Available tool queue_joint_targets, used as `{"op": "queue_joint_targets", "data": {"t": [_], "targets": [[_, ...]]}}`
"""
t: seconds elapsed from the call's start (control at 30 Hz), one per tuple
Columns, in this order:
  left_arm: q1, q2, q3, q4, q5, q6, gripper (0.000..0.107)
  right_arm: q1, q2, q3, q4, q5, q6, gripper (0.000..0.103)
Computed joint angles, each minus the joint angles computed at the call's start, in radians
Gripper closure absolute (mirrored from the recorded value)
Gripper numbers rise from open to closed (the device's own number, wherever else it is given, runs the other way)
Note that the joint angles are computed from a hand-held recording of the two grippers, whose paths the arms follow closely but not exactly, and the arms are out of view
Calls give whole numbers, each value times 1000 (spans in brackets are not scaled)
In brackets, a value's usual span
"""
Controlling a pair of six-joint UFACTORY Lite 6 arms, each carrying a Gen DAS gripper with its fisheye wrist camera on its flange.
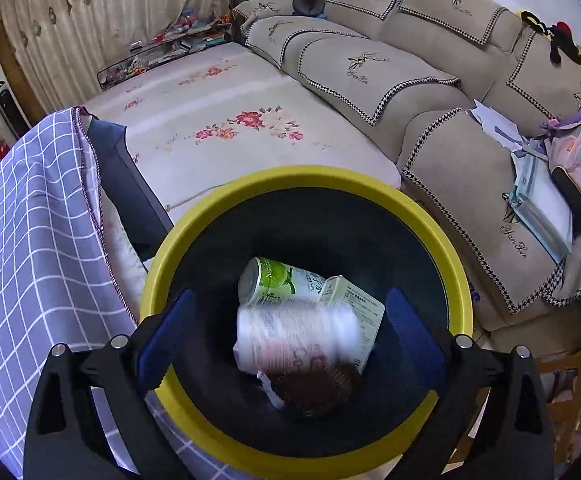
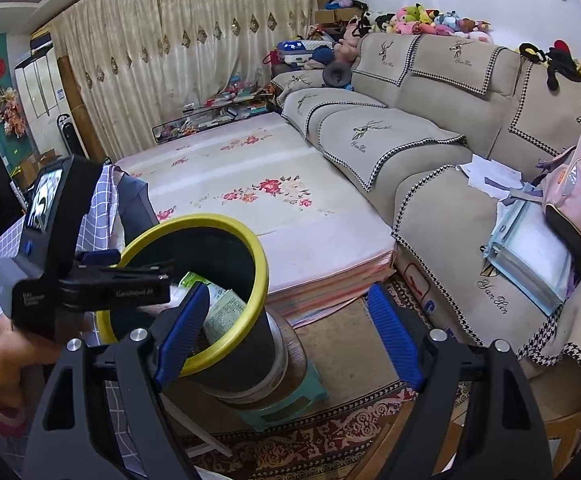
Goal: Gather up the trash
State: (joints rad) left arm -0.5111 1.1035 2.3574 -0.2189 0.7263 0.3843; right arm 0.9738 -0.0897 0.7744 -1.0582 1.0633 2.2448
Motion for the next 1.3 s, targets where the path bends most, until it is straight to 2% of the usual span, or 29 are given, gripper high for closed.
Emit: {"op": "queue_joint_targets", "data": {"t": [0.07, 0.17, 0.27, 0.43, 0.57, 0.67, 0.9, 1.13, 1.3], "targets": [[25, -84, -115, -54, -35, 58, 12, 13, -1, 9, 7, 15, -3, 25], [103, -297, -365, -229, -88, 226, 12, 32, 17, 44, 12, 27, -16, 25], [226, -552, -636, -457, -131, 471, 9, 45, 52, 95, 9, 29, -43, 22], [502, -851, -917, -710, -96, 772, 9, 79, 183, 264, 16, 37, -124, 20], [767, -988, -1051, -808, -50, 988, 9, 119, 293, 422, 7, 50, -177, 16], [979, -1002, -1061, -849, 37, 1092, 9, 151, 387, 566, -1, 68, -227, 11], [1395, -941, -988, -961, 211, 1209, 9, 224, 636, 980, -17, 102, -409, 9], [1641, -848, -845, -991, 370, 1235, 9, 318, 910, 1466, -13, 233, -622, 7], [1713, -831, -844, -978, 421, 1274, 9, 346, 1075, 1759, 5, 315, -732, 7]]}}
